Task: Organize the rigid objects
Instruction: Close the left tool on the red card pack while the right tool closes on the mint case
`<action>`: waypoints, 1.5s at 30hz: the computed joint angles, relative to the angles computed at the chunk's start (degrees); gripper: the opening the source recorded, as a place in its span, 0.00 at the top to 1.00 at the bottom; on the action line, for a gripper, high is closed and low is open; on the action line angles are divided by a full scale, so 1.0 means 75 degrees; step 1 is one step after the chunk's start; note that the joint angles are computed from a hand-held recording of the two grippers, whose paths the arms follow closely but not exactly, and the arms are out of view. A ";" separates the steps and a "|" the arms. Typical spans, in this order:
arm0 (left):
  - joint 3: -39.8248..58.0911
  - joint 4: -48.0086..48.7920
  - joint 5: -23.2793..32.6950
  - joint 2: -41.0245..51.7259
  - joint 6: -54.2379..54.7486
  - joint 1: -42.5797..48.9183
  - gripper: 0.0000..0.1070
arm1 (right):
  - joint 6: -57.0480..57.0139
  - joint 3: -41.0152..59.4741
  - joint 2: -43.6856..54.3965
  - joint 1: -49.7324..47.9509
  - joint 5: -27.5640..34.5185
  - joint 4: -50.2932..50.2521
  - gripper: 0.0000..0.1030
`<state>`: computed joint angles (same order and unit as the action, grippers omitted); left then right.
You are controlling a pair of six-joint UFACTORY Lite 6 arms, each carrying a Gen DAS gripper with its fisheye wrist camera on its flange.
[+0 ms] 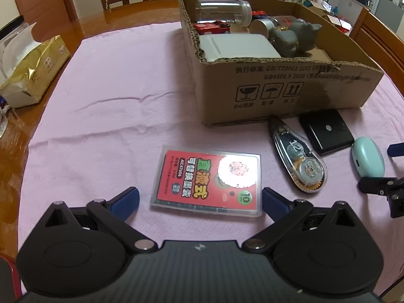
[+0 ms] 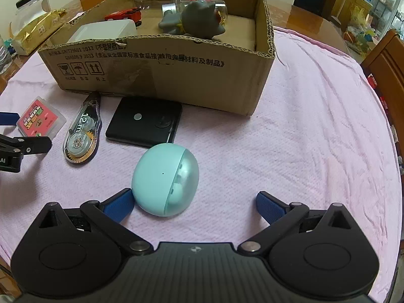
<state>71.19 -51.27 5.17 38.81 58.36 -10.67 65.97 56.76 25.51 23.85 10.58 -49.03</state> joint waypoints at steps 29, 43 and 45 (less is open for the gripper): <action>0.0986 0.2870 0.0610 0.0521 -0.2753 -0.0222 0.10 | 0.0035 0.0975 0.0590 0.0464 -0.0067 -0.0407 0.33; 0.1548 0.3967 0.0929 0.0790 -0.3140 -0.0240 0.11 | -0.2176 0.1009 0.0518 0.0291 -0.0220 0.1263 0.42; 0.1638 0.3745 0.1033 0.0838 -0.2783 -0.0221 0.12 | -0.2407 0.1037 0.0536 0.0274 -0.0227 0.1457 0.42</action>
<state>83.48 -23.18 12.92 45.10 37.48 -12.32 47.91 64.53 29.54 25.91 8.88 -38.11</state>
